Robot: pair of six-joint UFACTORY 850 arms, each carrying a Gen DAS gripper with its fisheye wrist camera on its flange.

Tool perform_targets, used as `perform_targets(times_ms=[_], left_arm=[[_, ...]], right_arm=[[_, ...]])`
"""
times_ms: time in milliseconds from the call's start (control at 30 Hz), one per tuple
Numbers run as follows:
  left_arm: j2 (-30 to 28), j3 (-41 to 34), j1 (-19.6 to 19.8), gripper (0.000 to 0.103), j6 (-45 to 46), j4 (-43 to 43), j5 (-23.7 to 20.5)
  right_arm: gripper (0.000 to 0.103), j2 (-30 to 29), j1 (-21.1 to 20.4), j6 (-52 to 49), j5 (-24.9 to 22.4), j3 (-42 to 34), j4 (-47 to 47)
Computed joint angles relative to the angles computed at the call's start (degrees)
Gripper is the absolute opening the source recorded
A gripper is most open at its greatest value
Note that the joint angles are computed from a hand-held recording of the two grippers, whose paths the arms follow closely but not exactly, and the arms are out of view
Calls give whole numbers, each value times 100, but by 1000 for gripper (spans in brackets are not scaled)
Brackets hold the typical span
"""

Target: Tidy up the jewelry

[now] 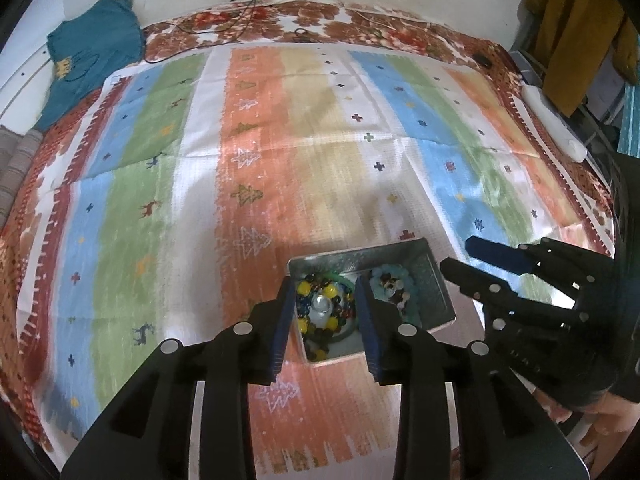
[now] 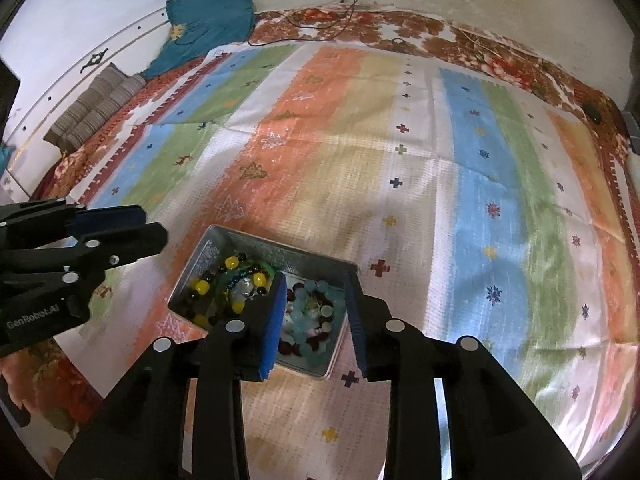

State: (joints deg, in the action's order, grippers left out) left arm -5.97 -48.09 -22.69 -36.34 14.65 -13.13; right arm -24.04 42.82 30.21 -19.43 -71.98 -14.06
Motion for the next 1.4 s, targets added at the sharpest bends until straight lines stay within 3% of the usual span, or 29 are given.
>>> perform_targets(times_ms=[67, 133, 233, 367, 600, 900, 1033, 1267, 1400], left_arm=[[126, 113, -23, 35, -107, 92, 19], [242, 216, -56, 36, -302, 291, 35], [446, 379, -147, 42, -1129, 1158, 0], [648, 555, -186, 47, -1356, 1362, 29], [886, 778, -356, 65, -2249, 2224, 10], [1159, 1035, -563, 79, -2779, 2736, 21], [1293, 1166, -539, 84, -2569, 2438, 195], [1548, 1407, -839, 95, -4969, 4685, -122], [1658, 1499, -909, 96, -5405, 4983, -166]], right_arm=[[35, 101, 23, 257, 63, 116, -233], [43, 215, 42, 417, 136, 237, -379], [45, 341, 70, 514, 144, 372, -475], [49, 458, 123, 694, 172, 519, -682], [60, 738, 229, 1524, 365, 826, -1462], [68, 1013, 379, 2362, 450, 1102, -2276], [73, 1145, 379, 2516, 586, 1247, -2391], [80, 1377, 455, 3454, 714, 1522, -3332], [85, 1526, 515, 4123, 798, 1666, -4008]])
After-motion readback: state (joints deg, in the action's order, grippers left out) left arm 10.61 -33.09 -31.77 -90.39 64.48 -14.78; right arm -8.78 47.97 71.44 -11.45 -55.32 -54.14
